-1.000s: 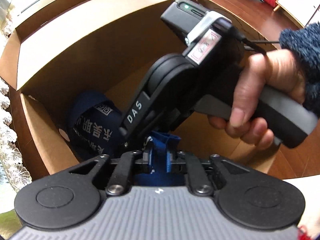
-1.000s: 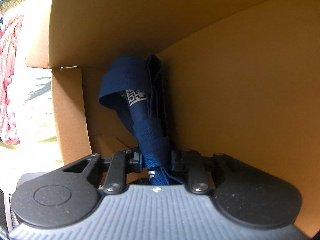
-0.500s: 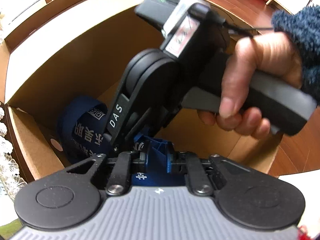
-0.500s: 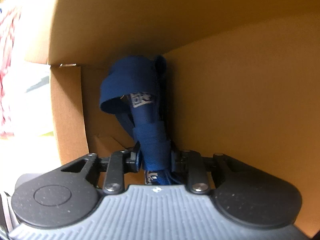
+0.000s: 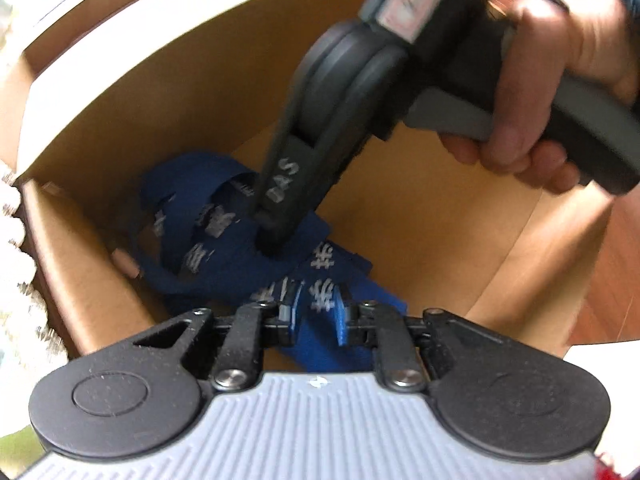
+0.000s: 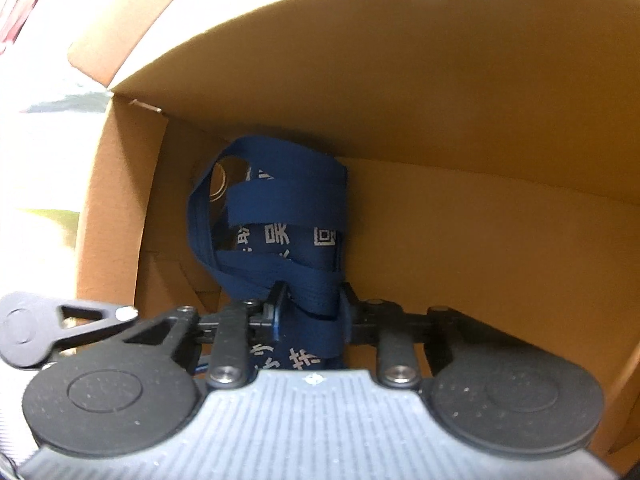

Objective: Fold shopping bag
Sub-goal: 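Press the bundle into the box with the left gripper while the right gripper holds it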

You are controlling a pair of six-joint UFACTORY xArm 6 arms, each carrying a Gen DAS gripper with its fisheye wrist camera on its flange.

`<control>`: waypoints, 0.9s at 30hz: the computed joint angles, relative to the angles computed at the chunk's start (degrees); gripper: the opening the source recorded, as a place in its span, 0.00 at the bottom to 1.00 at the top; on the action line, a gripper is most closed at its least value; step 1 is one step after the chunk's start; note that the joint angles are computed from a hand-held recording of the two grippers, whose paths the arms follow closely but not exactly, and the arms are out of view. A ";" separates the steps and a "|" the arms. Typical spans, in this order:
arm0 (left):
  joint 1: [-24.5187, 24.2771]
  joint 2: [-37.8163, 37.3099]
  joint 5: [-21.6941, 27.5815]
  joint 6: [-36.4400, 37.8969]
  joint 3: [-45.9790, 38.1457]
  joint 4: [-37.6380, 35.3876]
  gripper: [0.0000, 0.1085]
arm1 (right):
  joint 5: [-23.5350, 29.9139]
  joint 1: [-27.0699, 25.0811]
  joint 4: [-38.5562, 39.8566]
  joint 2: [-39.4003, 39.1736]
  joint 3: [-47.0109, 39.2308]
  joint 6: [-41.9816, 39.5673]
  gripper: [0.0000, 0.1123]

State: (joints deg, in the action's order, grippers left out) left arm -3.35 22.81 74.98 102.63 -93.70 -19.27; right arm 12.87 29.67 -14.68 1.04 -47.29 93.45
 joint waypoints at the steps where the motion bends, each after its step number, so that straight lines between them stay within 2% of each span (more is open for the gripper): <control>1: 0.56 0.30 1.09 -0.83 -1.42 -0.53 0.18 | -0.54 -0.02 -2.81 -0.02 0.17 3.67 0.19; 4: 3.15 1.88 4.92 -4.60 -7.55 -3.62 0.18 | -1.15 0.09 -12.62 0.26 -0.23 16.40 0.19; 6: 4.83 2.84 6.48 -7.23 -11.25 -6.14 0.18 | -0.22 0.61 -15.50 0.74 -1.41 20.45 0.19; 7: 5.42 2.74 5.93 -8.67 -12.15 -7.06 0.18 | 0.36 0.91 -15.75 1.02 -2.05 20.96 0.19; 9: 3.60 1.59 2.54 -11.35 -10.60 -7.42 0.18 | 1.04 1.28 -16.08 1.39 -2.88 21.85 0.19; 11: 3.64 1.11 1.75 -12.65 -10.58 -6.44 0.20 | 1.90 1.84 -16.91 2.01 -4.14 23.65 0.19; 13: 3.50 0.75 -0.26 -13.15 -8.98 -5.01 0.20 | 2.97 2.45 -17.48 2.60 -5.47 24.30 0.19; 17: 2.69 2.07 -1.18 -14.11 -9.01 -3.84 0.20 | 5.04 3.57 -18.26 3.76 -8.01 25.14 0.19; 21: 3.08 1.52 0.01 -14.32 -9.30 -3.32 0.20 | 5.41 4.06 -19.12 6.12 -11.38 25.88 0.19; 27: 2.80 0.68 -1.16 -13.19 -7.07 -2.56 0.22 | 6.52 4.56 -16.37 9.53 -16.60 19.73 0.19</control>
State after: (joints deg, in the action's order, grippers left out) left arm -0.55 23.49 73.82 89.44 -100.77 -21.84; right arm 19.38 34.23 -31.05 10.57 -63.88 113.18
